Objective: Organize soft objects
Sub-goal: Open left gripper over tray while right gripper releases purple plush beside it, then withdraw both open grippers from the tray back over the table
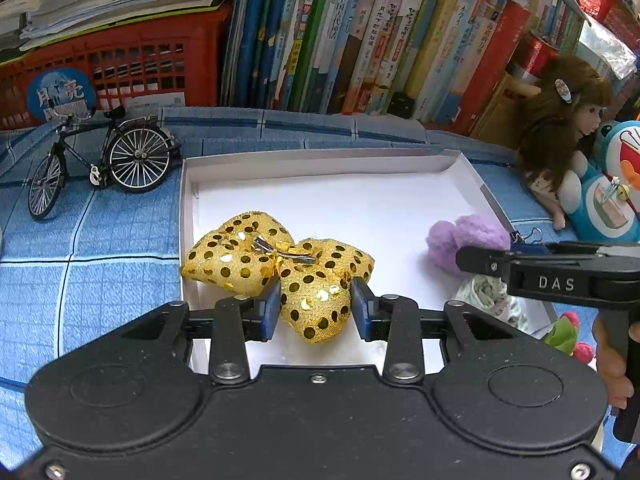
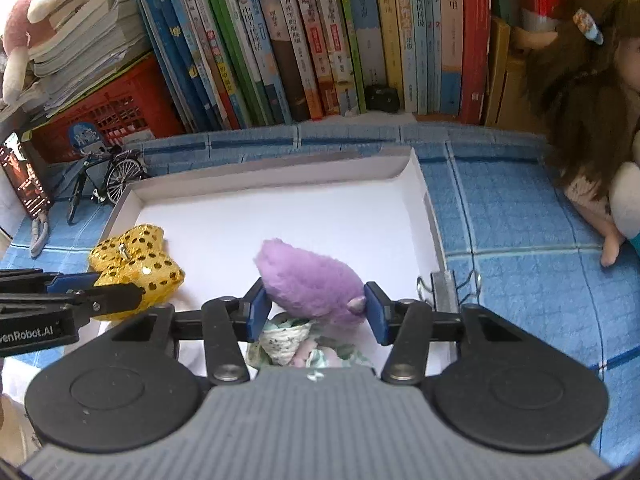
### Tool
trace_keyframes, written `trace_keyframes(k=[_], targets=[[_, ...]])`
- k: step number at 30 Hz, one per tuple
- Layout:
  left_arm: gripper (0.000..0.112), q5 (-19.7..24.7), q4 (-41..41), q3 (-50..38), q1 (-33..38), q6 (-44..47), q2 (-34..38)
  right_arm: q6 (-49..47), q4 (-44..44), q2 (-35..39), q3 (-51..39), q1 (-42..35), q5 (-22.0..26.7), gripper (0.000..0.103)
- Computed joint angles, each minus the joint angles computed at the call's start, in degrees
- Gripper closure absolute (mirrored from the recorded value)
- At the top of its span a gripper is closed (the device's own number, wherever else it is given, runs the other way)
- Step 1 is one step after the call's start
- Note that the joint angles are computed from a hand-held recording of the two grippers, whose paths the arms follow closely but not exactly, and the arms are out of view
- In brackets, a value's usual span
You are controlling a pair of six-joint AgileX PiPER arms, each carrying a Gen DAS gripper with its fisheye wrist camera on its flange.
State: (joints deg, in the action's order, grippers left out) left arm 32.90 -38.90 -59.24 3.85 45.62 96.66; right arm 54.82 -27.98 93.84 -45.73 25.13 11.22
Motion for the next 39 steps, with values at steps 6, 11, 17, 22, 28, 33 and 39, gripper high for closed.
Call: trace_keyframes(k=[6, 11, 17, 22, 28, 33, 39], targets=[[0.074, -1.4, 0.7, 0.8, -0.7, -0.9, -0.3, -8.0, 9.2, -0.2, 1.1, -0.6, -1.3, 0.054], [0.060, -1.6, 0.0, 1.8, -0.4, -1.5, -2.0, -2.5, 4.3, -2.4, 2.6, -0.5, -2.2, 0.045], [0.053, -1.2, -1.4, 4.9, 0.5, 0.2, -6.8, 9.5, -7.4, -7.4, 4.3, 2.0, 0.0, 0.039], [0.044, -1.5, -0.9, 8.8, 0.3, 0.9, -13.3, 21.6, -19.0, -12.8, 6.0, 6.9, 4.6, 0.037], [0.039, -0.2, -0.5, 13.7, 0.4, 1.9, -22.7, 30.6, -26.5, -20.2, 8.3, 15.6, 13.8, 0.030], [0.037, 3.9, -2.3, 17.2, 2.8, 4.4, -30.6, 38.6, -31.9, -27.0, 11.4, 26.0, 23.3, 0.024], [0.034, 10.3, -7.7, 23.4, 9.1, 11.9, -42.7, 48.0, -36.3, -33.0, 14.8, 42.6, 39.0, 0.018]])
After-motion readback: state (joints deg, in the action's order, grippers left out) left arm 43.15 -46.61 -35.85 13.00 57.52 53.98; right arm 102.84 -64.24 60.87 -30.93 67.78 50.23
